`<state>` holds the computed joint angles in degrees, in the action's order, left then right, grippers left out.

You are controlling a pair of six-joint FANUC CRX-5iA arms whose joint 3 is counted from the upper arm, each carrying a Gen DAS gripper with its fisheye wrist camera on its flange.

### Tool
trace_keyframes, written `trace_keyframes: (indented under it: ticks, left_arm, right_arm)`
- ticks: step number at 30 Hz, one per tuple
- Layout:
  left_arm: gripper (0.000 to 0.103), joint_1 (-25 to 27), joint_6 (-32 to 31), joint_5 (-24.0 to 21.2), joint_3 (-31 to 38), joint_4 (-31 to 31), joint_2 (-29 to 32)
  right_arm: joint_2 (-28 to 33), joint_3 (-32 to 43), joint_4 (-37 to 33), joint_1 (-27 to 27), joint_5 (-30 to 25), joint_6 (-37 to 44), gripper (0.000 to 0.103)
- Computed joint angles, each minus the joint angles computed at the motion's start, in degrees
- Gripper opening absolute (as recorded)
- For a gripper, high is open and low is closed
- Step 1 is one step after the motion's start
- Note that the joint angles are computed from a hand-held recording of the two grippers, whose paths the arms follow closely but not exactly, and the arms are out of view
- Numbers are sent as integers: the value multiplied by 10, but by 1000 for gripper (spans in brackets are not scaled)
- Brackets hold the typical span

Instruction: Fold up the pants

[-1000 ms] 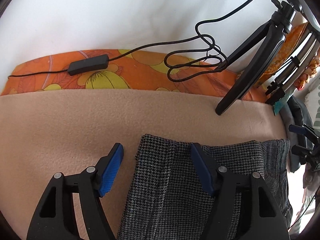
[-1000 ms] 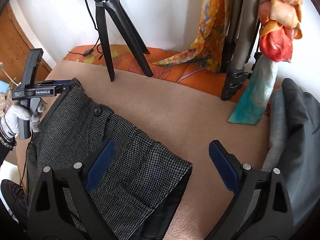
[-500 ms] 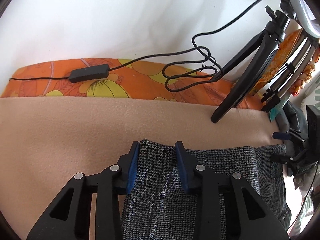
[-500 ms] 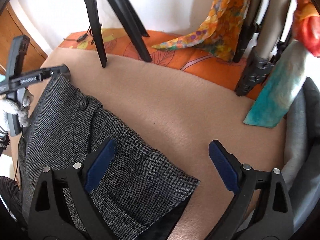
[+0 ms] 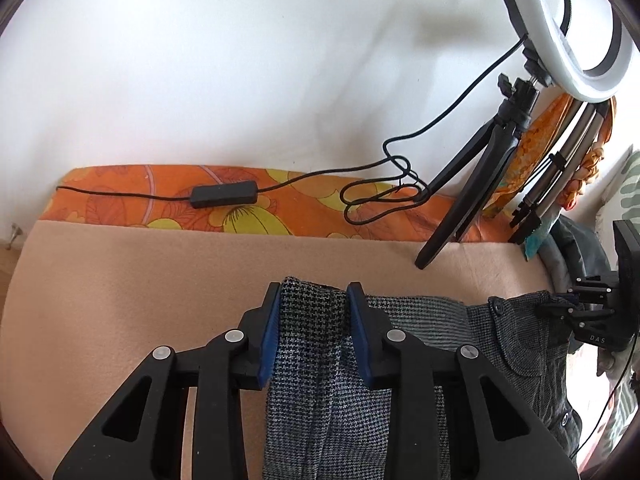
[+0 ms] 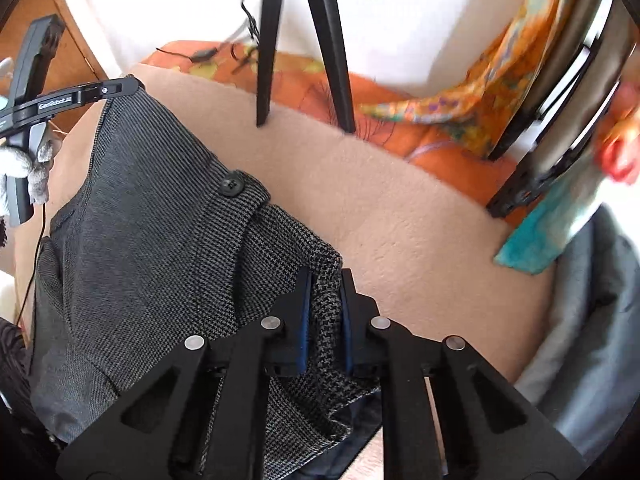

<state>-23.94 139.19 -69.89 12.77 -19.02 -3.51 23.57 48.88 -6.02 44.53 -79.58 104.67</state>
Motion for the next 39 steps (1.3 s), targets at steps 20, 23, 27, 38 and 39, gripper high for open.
trace_keyframes:
  ticks: [20,23,27,38,39]
  left_arm:
    - [29,-225,101,-155,120,-197,-44]
    - [29,-275,115,-192,147,-234,-35]
    - [29,-345,135,-238,174,-285,-25]
    - [29,-504,215,-319,196,-356,5]
    - [29,-514,224,-323,194,-355,8]
  right_arm:
    - [-238,-222,73,52,145,0,11]
    - [-272,-256,83,65,157,-5,11]
    - [-332,-322,112,91,178,-14,11]
    - [-497,-512,204,182,203,-50,11]
    - [-512,-533,223,198,201,-62,11]
